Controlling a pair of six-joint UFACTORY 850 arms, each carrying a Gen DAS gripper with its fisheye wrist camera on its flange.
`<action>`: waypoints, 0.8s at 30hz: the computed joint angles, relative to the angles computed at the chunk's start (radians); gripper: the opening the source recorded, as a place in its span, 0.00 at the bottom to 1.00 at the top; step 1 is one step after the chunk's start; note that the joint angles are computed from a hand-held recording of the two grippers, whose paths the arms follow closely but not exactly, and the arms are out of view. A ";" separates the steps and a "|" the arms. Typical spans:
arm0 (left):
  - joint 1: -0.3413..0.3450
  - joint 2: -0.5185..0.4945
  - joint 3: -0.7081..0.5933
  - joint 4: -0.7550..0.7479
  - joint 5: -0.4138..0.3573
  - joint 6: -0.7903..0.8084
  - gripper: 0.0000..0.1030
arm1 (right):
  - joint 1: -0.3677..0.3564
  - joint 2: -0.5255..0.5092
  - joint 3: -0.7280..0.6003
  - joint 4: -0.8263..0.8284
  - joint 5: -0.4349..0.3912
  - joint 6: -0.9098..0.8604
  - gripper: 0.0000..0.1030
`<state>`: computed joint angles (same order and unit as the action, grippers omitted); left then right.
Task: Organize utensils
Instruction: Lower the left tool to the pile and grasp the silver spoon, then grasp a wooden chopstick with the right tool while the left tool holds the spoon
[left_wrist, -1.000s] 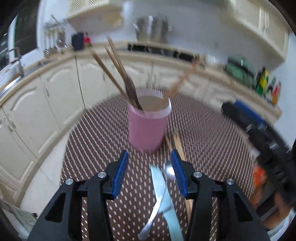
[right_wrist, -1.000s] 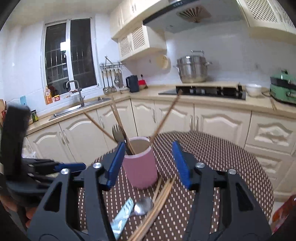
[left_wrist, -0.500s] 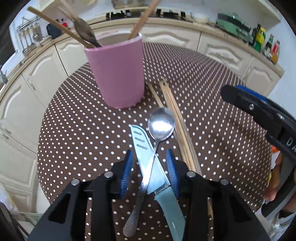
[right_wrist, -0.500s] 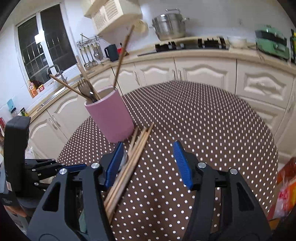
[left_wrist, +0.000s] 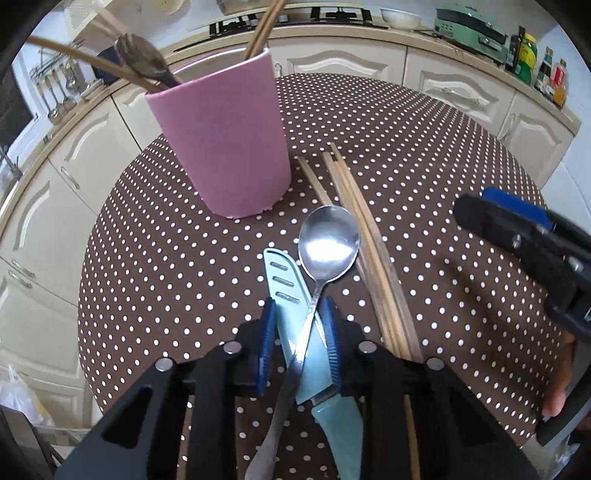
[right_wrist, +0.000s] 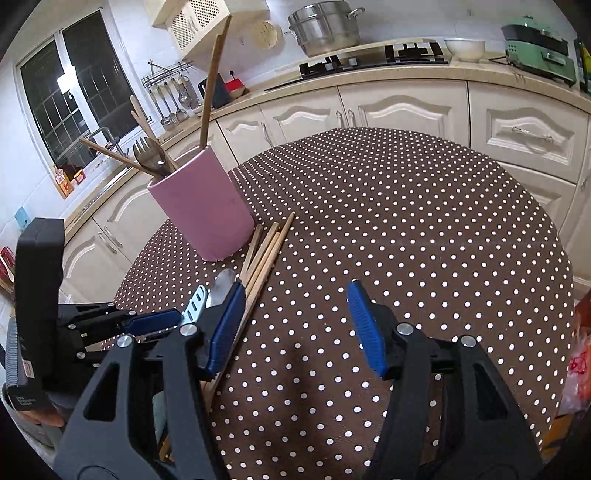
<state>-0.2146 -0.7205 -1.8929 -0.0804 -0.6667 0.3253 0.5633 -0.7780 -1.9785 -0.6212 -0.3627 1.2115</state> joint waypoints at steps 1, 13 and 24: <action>0.009 0.003 0.002 -0.028 -0.002 0.014 0.23 | -0.001 -0.001 0.000 0.013 0.001 -0.013 0.56; 0.052 -0.019 -0.041 -0.088 -0.027 0.004 0.03 | -0.004 -0.016 -0.019 0.100 -0.003 -0.094 0.57; 0.106 -0.037 -0.065 -0.055 -0.041 -0.077 0.03 | -0.005 -0.114 -0.201 0.275 -0.136 -0.320 0.57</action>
<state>-0.1087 -0.7572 -1.9575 -0.1350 -0.7076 0.2479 0.5586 -0.8925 -2.1795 -0.3464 -0.4988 0.8911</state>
